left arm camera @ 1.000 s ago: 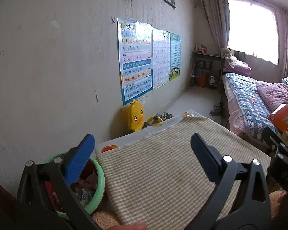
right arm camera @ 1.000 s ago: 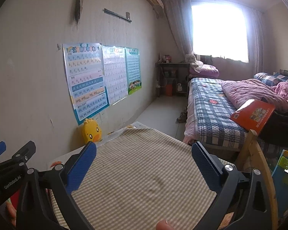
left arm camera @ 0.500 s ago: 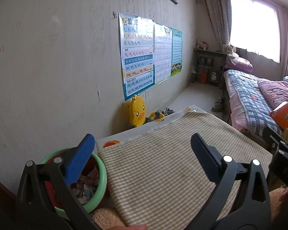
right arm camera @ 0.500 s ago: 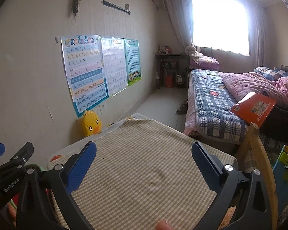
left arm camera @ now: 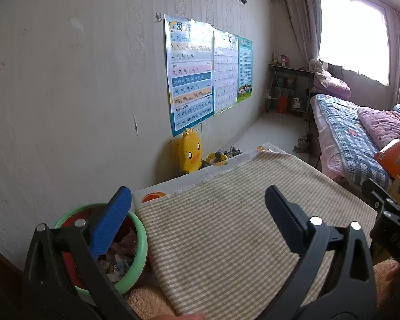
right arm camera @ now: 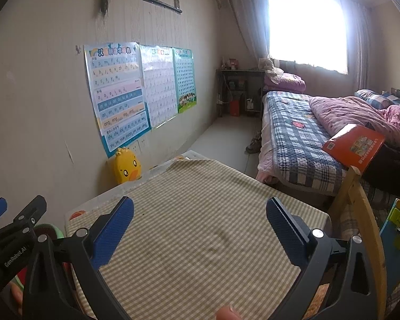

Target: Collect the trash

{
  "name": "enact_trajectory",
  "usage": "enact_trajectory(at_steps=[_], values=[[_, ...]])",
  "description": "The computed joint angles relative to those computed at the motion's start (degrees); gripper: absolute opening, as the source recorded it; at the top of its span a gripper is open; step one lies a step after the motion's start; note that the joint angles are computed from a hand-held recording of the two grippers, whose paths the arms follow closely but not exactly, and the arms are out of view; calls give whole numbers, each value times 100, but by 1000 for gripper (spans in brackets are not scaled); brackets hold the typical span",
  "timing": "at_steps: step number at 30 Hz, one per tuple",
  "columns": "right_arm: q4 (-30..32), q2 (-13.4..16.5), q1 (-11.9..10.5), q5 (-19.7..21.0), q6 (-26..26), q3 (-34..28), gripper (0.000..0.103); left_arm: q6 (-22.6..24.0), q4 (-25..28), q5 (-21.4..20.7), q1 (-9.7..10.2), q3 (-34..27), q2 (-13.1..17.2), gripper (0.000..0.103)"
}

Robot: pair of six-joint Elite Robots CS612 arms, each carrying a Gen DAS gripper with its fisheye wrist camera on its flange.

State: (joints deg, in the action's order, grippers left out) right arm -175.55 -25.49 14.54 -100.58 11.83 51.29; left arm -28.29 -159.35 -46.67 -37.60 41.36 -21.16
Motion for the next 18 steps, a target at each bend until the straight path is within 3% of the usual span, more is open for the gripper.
enact_trajectory(at_steps=[18], values=[[179, 41, 7, 47, 48, -29, 95, -84, 165, -46, 17, 5, 16, 98]])
